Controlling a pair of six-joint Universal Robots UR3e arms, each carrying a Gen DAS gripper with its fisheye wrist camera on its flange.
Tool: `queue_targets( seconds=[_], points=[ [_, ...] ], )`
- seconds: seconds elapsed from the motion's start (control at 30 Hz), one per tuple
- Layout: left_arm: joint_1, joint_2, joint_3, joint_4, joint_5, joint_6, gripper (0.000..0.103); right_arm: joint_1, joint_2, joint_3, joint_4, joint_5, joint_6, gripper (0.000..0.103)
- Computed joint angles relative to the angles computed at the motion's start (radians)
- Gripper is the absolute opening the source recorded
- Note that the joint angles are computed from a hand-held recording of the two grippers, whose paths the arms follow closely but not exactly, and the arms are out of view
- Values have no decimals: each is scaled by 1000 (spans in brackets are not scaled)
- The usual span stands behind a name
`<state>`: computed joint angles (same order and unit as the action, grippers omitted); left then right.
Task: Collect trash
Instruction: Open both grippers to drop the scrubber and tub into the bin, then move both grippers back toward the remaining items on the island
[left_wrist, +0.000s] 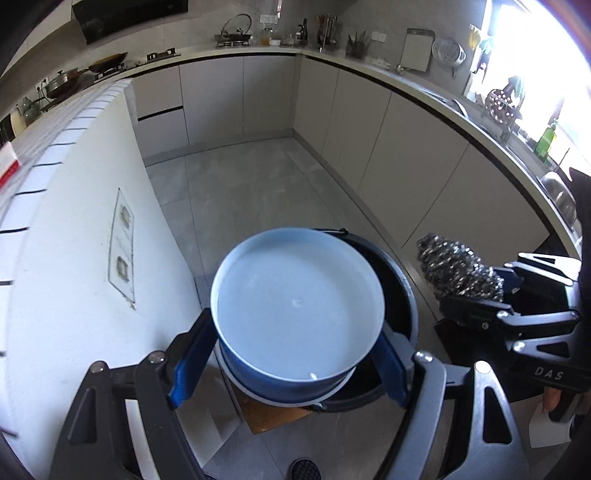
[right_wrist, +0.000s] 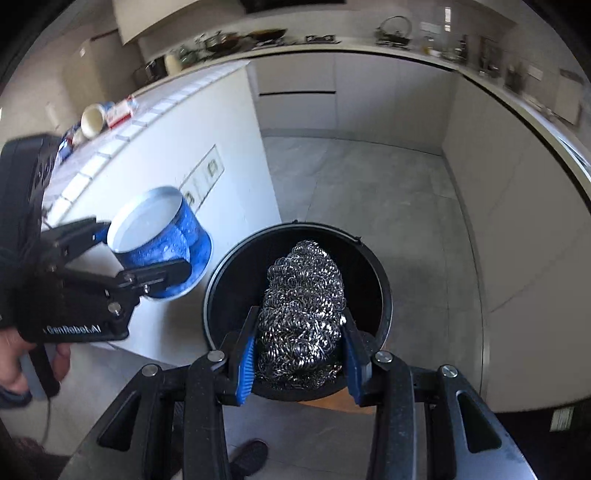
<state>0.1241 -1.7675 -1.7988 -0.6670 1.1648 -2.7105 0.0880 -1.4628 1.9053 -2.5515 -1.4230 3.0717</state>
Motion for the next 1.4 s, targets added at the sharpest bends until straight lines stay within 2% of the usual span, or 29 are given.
queue_targets(
  seconds=[0.07,0.1,0.13,0.17,0.27,0.4,0.57,0.77,0.93,1.17,1.4],
  points=[
    [3,-41,26,-26,-38,4,82,-17,53,-9,-29,29,-42,44],
    [1,-78,36,-10,-43,-22,85,-23,84,-12,-58,43,-61,54],
    [-6,-103,48,9,-21,-46,94,-28,124,-5,-113,48,-83,89],
    [-13,-133,55,35,8,-77,95,-23,179,-15,-146,8,-89,103],
    [-25,-165,60,42,90,-139,95,-42,259,-38,-139,-33,-63,103],
    [-40,-131,-1,94,148,-132,95,-55,238,10,-180,-56,-4,103],
    [-41,-90,-48,115,165,-152,95,-25,235,-10,-168,-102,69,103],
    [-43,-23,-83,118,174,-155,95,-9,198,-15,-160,-111,104,103],
    [-9,78,-135,109,149,-144,95,24,140,-28,-122,-147,143,103],
    [47,233,-152,25,96,-118,95,98,57,-70,-45,-224,214,103],
    [188,388,-150,-106,-19,-44,95,194,-5,-160,45,-300,301,103]
  ],
)
